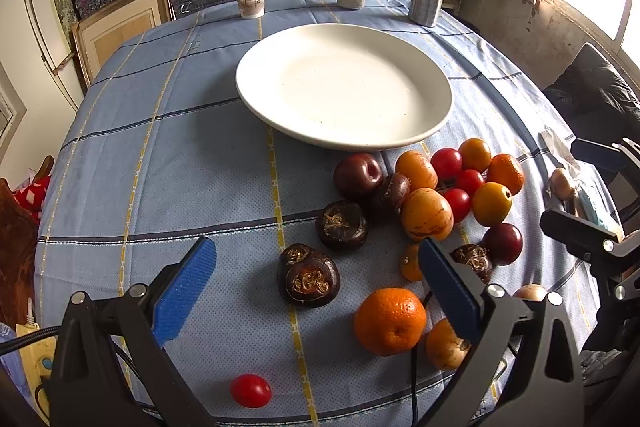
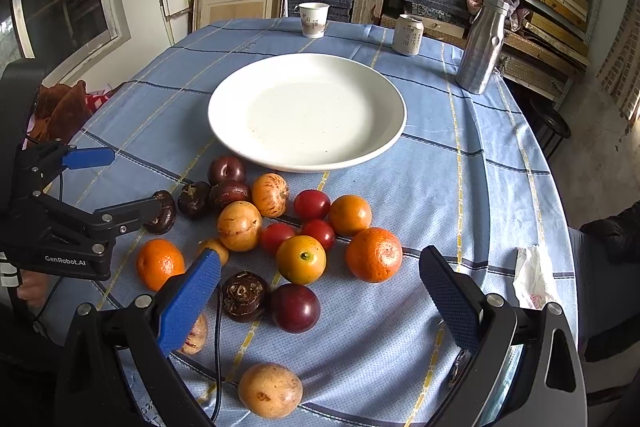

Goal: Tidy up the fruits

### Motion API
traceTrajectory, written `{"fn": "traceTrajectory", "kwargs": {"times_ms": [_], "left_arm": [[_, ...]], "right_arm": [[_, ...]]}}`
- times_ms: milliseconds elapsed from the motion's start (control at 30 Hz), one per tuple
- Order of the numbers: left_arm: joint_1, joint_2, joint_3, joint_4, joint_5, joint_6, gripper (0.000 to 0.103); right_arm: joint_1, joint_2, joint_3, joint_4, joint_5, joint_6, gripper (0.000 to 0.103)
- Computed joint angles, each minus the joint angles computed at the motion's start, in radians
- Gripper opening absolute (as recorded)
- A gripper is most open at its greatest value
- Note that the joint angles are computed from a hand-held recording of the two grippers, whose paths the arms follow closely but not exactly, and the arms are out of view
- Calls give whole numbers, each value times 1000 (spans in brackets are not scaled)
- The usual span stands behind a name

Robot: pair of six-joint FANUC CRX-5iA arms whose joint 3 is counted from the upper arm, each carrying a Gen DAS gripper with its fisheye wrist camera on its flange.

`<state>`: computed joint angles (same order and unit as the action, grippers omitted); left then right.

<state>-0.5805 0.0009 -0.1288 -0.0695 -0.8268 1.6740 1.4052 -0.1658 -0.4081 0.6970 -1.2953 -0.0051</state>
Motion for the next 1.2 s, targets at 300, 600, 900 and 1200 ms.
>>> {"fn": "traceTrajectory", "kwargs": {"times_ms": [300,600,900,1200], "left_arm": [[4,8,1,21,-14,0,99],[9,13,8,44,-37,1,99],[2,9,12,25,-37,26,99],[27,13,-4,85,-61,-21,99]], "right_arm": [[-7,-10,-11,-2,16,5,100],[-11,-16,-18,5,28,12,100],[-11,-23,-26,10,35,11,100],[-6,-51,-47,-2,39,-8,100]]}}
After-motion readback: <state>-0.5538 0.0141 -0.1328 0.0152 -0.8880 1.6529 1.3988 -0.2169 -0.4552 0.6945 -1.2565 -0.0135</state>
